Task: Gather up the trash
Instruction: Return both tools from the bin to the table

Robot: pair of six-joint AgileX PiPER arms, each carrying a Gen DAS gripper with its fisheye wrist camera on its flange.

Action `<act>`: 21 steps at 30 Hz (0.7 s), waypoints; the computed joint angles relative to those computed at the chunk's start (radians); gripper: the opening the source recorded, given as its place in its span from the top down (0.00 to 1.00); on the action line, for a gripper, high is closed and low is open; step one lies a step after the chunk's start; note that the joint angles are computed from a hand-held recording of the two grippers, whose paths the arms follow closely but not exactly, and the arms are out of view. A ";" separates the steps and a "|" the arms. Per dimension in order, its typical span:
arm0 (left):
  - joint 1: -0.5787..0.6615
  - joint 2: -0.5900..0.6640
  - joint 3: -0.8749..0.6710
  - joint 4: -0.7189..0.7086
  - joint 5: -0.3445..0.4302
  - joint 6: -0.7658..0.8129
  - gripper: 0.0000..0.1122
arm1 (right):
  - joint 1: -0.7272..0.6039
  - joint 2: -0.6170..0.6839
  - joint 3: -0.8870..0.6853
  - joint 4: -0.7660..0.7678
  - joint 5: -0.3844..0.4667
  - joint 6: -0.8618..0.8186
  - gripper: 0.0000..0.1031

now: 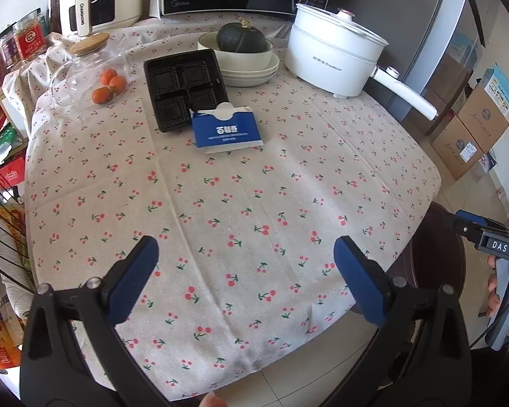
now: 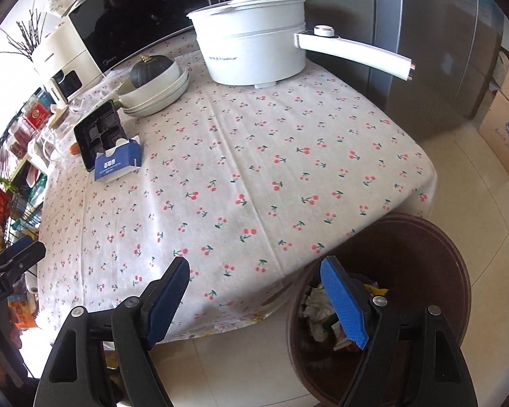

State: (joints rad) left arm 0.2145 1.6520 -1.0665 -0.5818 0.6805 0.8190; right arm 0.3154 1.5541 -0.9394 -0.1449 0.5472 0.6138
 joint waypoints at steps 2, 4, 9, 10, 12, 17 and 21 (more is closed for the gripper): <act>0.041 0.015 -0.021 0.014 0.014 0.005 0.09 | 0.029 0.040 -0.044 0.004 0.002 0.019 0.19; 0.076 0.037 -0.051 0.039 0.030 -0.010 0.09 | 0.047 0.090 -0.096 0.050 0.002 0.008 0.19; 0.139 0.089 -0.115 0.107 0.027 -0.050 0.09 | 0.087 0.266 -0.308 0.152 0.073 -0.033 0.19; 0.149 0.100 -0.128 0.118 0.027 -0.055 0.09 | 0.100 0.310 -0.369 0.139 0.104 -0.019 0.19; 0.170 0.127 -0.160 0.135 0.035 -0.063 0.09 | 0.118 0.393 -0.491 0.125 0.158 0.006 0.19; 0.210 0.175 -0.230 0.160 0.048 -0.096 0.09 | 0.135 0.621 -0.864 0.171 0.298 0.033 0.19; 0.228 0.214 -0.283 0.143 0.100 -0.118 0.09 | 0.138 0.822 -1.204 0.186 0.420 0.119 0.19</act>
State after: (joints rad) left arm 0.4422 1.8663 -1.3492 -0.4389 0.7808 0.7006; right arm 0.4531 2.3756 -2.1437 0.0410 0.9668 0.7324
